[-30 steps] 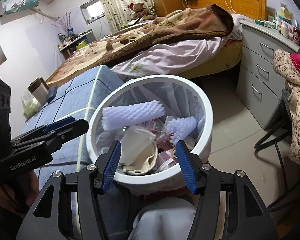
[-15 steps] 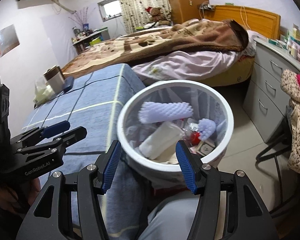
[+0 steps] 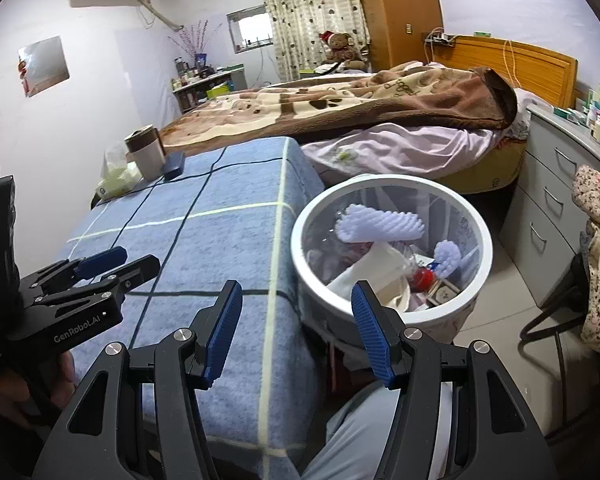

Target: Collect trash

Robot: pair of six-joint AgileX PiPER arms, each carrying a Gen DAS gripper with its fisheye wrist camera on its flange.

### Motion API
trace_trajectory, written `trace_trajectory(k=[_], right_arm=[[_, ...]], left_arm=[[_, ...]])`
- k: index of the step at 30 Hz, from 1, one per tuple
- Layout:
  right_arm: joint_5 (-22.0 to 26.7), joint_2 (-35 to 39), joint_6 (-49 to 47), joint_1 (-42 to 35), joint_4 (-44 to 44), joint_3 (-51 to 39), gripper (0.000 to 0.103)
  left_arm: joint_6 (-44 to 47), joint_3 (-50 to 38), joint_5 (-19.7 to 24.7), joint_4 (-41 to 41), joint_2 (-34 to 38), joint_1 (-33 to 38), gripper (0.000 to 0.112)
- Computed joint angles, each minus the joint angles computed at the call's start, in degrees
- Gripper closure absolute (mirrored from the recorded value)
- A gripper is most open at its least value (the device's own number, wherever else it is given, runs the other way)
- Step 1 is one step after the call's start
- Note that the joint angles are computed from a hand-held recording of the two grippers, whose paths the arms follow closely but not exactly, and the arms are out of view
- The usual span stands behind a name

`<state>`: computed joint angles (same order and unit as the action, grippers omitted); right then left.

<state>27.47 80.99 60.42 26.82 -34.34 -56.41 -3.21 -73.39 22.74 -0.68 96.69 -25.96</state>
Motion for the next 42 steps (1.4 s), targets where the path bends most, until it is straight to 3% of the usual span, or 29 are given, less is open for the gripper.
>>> trace_trajectory(k=[3, 15, 42], right_arm=[[0.4, -0.1, 0.9, 1.3, -0.7, 0.2, 0.045], [1.7, 0.2, 1.7, 4.2, -3.4, -0.6, 0.045], [1.6, 1.1, 0.6, 4.4, -2.1, -1.2, 0.044]], left_arm=[[-5.5, 3.2, -1.1, 5.6, -2.4, -0.4, 0.056], [-6.2, 7.7, -2.0, 5.1, -5.9, 1.3, 0.056], [-8.1, 7.7, -1.9, 6.7, -5.5, 2.0, 0.056]])
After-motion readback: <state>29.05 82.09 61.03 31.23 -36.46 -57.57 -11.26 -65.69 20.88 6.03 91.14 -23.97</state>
